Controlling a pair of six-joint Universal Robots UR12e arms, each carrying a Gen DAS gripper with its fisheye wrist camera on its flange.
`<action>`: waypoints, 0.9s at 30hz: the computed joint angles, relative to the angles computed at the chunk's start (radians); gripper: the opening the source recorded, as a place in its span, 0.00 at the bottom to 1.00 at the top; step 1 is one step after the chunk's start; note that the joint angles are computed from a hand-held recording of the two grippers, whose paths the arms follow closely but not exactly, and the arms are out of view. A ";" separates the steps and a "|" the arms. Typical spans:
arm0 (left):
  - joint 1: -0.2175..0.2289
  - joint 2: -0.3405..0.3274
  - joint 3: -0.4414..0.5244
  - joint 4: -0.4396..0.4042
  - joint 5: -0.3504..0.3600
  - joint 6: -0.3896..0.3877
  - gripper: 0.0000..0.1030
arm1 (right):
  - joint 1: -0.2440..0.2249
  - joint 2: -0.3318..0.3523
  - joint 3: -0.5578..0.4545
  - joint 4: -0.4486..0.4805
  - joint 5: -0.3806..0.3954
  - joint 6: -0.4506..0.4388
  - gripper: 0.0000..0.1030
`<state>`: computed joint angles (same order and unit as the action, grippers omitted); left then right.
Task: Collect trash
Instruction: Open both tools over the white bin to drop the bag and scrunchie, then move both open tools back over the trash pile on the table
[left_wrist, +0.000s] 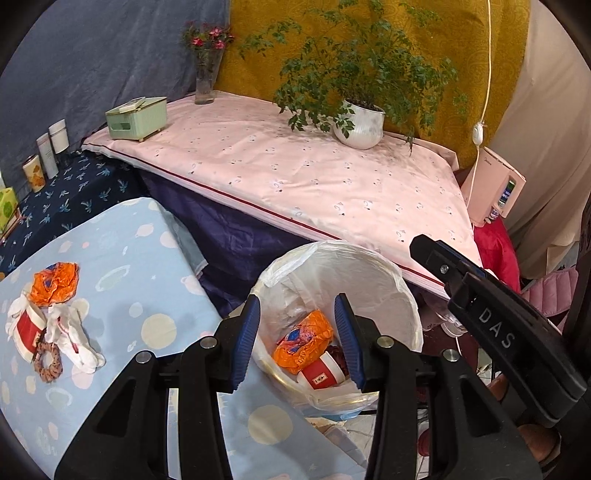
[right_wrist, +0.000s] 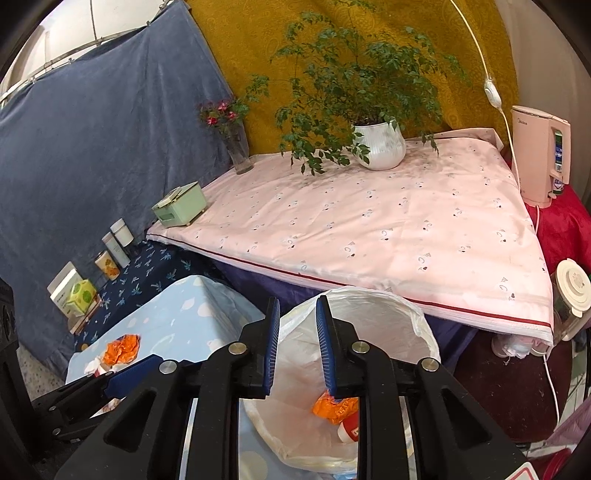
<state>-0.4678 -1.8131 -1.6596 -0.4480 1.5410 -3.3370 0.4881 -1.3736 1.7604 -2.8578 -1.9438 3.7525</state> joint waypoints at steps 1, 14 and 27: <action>0.004 0.004 -0.006 0.003 0.000 -0.005 0.39 | 0.003 0.003 -0.004 0.001 0.002 -0.003 0.20; 0.089 0.075 -0.111 0.024 0.028 -0.097 0.39 | 0.062 0.077 -0.093 0.037 0.048 -0.053 0.27; 0.217 0.166 -0.258 0.017 0.096 -0.198 0.39 | 0.145 0.200 -0.240 0.137 0.126 -0.143 0.35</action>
